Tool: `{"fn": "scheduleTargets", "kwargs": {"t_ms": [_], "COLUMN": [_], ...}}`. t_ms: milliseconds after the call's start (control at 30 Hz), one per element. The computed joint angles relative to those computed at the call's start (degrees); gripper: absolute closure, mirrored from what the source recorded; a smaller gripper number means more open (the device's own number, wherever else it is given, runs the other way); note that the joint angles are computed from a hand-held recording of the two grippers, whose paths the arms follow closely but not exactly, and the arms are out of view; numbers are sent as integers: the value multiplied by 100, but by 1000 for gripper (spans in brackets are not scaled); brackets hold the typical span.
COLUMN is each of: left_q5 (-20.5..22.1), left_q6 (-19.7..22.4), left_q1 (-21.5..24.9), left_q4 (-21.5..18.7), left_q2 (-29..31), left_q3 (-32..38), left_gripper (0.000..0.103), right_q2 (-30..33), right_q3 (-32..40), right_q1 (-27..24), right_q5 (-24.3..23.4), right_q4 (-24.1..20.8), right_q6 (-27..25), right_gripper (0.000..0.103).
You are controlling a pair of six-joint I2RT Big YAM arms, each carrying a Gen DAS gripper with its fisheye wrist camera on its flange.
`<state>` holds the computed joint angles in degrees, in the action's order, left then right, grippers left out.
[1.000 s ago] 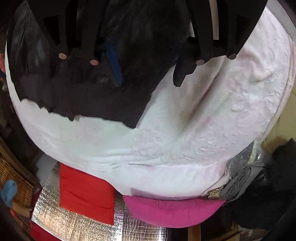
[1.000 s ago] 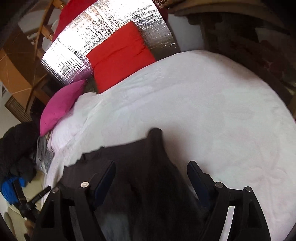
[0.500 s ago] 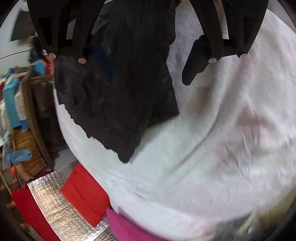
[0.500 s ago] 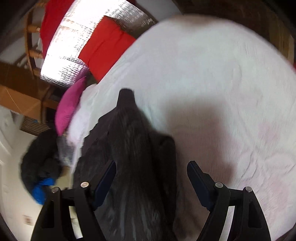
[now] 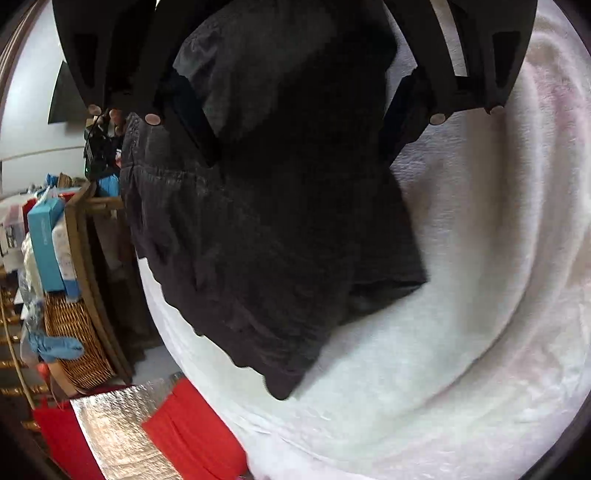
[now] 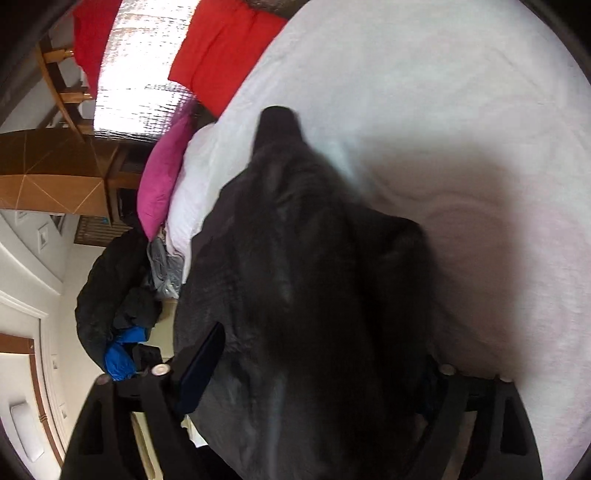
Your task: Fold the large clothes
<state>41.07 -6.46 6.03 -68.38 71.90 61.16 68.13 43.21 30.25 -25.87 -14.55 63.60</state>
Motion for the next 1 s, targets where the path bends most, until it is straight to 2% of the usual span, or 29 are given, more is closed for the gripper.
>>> {"fn": "scheduleTargets", "kwargs": {"t_ms": [100,133,167,233,267,333,367,433,533,633,733,933,1000], "left_q5": [530,532,385,261,190,28,-32,-127,-421,-326,-232,-63,-235], "left_q6": [-234,-248,-247,-414,-537,-805,-953,-1002,-1061,-1210,-1240,-1401,-1339], "left_q1": [-13,-64,-150,-262,-325,-475,-501,-522,-708,-742,-746,-878,-908], "left_q4": [297,384,444,624,738,956,1056,1109,1242,1356,1434,1817,1811], "left_q2": [-66,-107,-123,-114,-95,-94,-129,-179,-314,-419,-574,-841,-795], "left_q3": [-68,-85,-95,-180,-225,-266,-293,-270,-259,-183,-123,16,6], "left_gripper": [18,18,18,19,20,34,37,49,59,69,73,75,74], "right_q2": [212,311,403,535,581,554,537,537,523,299,150,-160,-96], "right_q3": [158,346,580,674,646,717,743,823,980,935,934,1051,1141], "right_q1": [200,332,488,551,538,604,662,788,967,923,910,1055,1120], "right_q5": [-255,-118,183,299,280,538,667,935,1362,1510,1622,2016,2161], "right_q4": [327,141,-280,-457,-406,-662,-751,-906,-1133,-1186,-1175,-884,-945], "right_q6": [22,-186,-516,-525,-405,-594,-661,-746,-856,-863,-862,-1120,-1187], "right_gripper": [13,13,13,18,25,35,40,44,54,62,64,66,66]}}
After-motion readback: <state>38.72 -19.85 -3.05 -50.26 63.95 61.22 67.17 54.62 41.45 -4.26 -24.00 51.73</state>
